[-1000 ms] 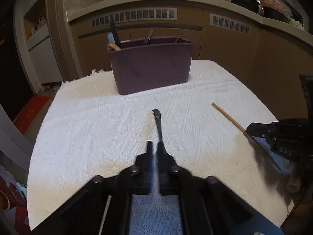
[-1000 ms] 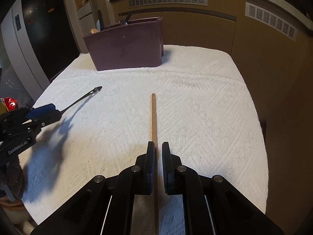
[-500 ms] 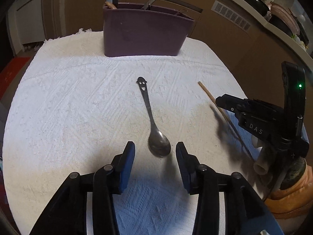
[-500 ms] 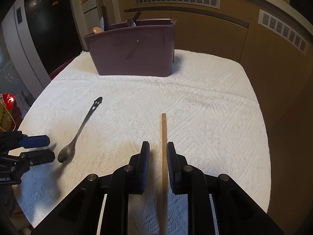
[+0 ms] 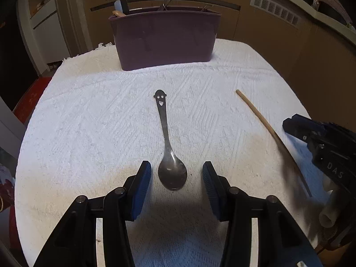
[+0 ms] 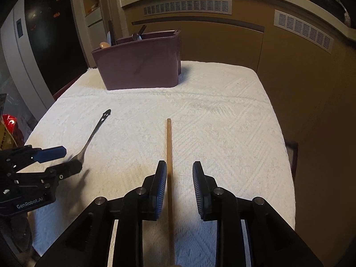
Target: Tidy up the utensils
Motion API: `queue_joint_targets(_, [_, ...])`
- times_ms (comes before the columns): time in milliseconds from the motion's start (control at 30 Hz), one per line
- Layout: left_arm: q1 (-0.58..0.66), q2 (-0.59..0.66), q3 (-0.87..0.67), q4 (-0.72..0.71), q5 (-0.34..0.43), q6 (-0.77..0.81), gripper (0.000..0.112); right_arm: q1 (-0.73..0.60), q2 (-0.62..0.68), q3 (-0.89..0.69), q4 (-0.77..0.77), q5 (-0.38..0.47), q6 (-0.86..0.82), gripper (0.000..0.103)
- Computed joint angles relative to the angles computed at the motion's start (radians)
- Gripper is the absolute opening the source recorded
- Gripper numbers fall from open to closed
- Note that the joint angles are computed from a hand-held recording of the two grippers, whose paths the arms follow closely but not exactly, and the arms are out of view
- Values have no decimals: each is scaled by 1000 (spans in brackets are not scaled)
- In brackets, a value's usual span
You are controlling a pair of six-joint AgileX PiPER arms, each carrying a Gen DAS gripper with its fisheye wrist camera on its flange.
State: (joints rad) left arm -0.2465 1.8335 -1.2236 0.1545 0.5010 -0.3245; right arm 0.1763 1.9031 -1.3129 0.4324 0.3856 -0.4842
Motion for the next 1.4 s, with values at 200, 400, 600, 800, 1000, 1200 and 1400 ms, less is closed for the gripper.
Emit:
queue_joint_targets(200, [-3, 40, -41, 8, 36, -17, 42, -5, -16, 21, 41, -11, -35, 27])
queue_joint_targets(400, [37, -1, 2, -65, 0, 61, 25, -6, -16, 21, 24, -6, -17, 27])
queue_joint_targets(600, [68, -87, 70, -83, -61, 90, 25, -6, 24, -46, 84, 83, -77, 27])
queue_joint_targets(800, [104, -169, 120, -83, -113, 114, 25, 20, 127, -217, 2, 196, 7, 27])
queue_joint_targets(1000, [164, -223, 129, -203, -145, 254, 25, 60, 266, -435, -161, 276, 180, 27])
queue_joint_targets(1200, [210, -252, 123, -323, -147, 393, 25, 81, 326, -513, -236, 295, 242, 27])
queue_joint_targets(1400, [215, -282, 108, -341, -142, 424, 25, 69, 327, -532, -229, 330, 209, 6])
